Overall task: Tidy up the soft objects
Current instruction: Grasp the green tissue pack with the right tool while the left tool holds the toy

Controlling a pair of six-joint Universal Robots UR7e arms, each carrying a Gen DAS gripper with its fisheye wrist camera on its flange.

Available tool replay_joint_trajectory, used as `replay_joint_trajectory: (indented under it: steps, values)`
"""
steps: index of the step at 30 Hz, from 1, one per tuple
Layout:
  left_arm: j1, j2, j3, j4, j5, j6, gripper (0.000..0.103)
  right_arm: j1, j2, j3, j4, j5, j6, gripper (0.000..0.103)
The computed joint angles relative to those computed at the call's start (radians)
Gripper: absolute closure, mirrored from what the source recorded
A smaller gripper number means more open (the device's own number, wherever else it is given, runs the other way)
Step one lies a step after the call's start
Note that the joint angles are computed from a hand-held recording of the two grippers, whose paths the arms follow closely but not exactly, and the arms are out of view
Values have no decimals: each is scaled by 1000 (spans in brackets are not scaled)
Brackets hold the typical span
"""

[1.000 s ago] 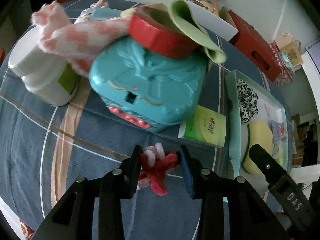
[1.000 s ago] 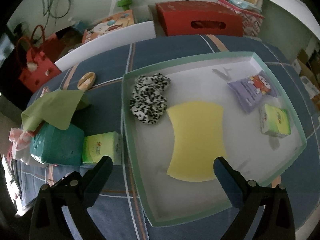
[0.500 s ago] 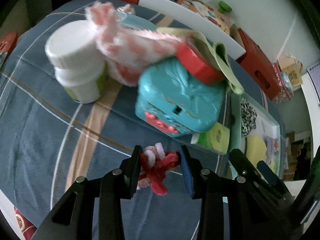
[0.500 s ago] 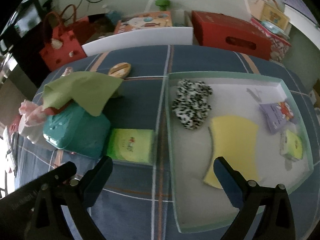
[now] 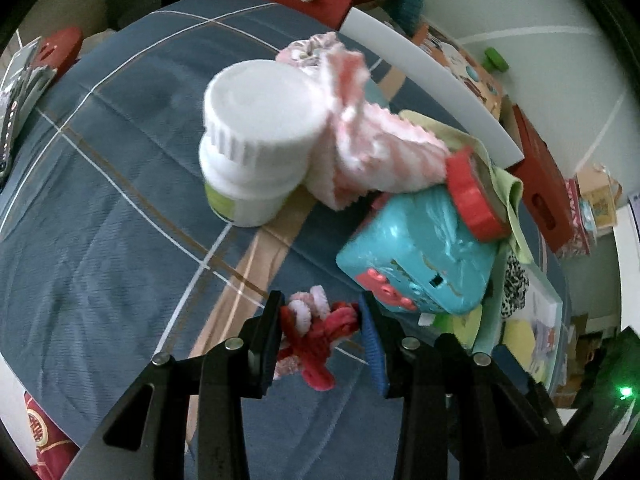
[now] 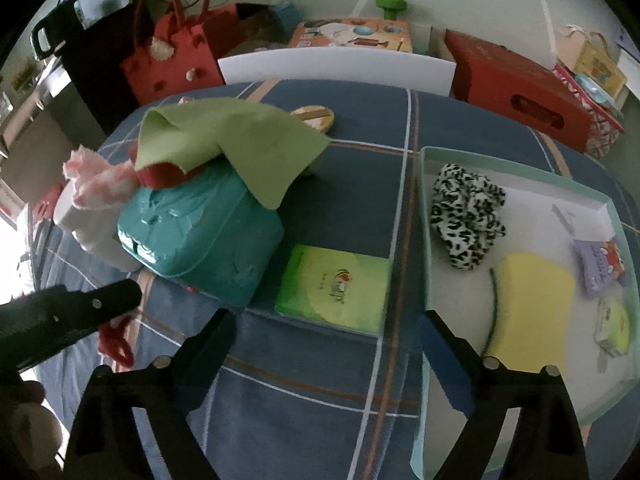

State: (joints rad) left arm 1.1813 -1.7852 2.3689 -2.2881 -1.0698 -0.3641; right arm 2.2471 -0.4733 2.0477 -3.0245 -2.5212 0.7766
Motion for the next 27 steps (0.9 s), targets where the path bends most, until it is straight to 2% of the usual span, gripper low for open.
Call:
replay_joint_trajectory:
  steps: [3, 8, 9, 10, 12, 18, 25, 27]
  values:
    - [-4, -15, 12, 4, -3, -10, 64, -12, 7, -5, -1, 4, -7, 15]
    - [-12, -48, 26, 28, -13, -29, 64, -39, 20, -8, -31, 19, -32, 16]
    - [-36, -27, 39, 6, -9, -60, 64, -41, 24, -12, -35, 13, -41, 16]
    - [-38, 15, 40, -36, -9, -59, 64, -43, 28, -18, -34, 8, -48, 16]
    - [-30, 27, 35, -47, -9, -64, 64, -51, 40, -31, -46, 2, -70, 16]
    - [-12, 20, 25, -36, -19, -53, 64, -88, 70, -55, -70, 9, -106, 22]
    - [1, 35, 13, -38, -22, -50, 64, -87, 99, -94, -22, -42, -108, 22]
    - [5, 39, 11, -35, -22, -54, 64, -84, 102, -94, -33, -43, -108, 28]
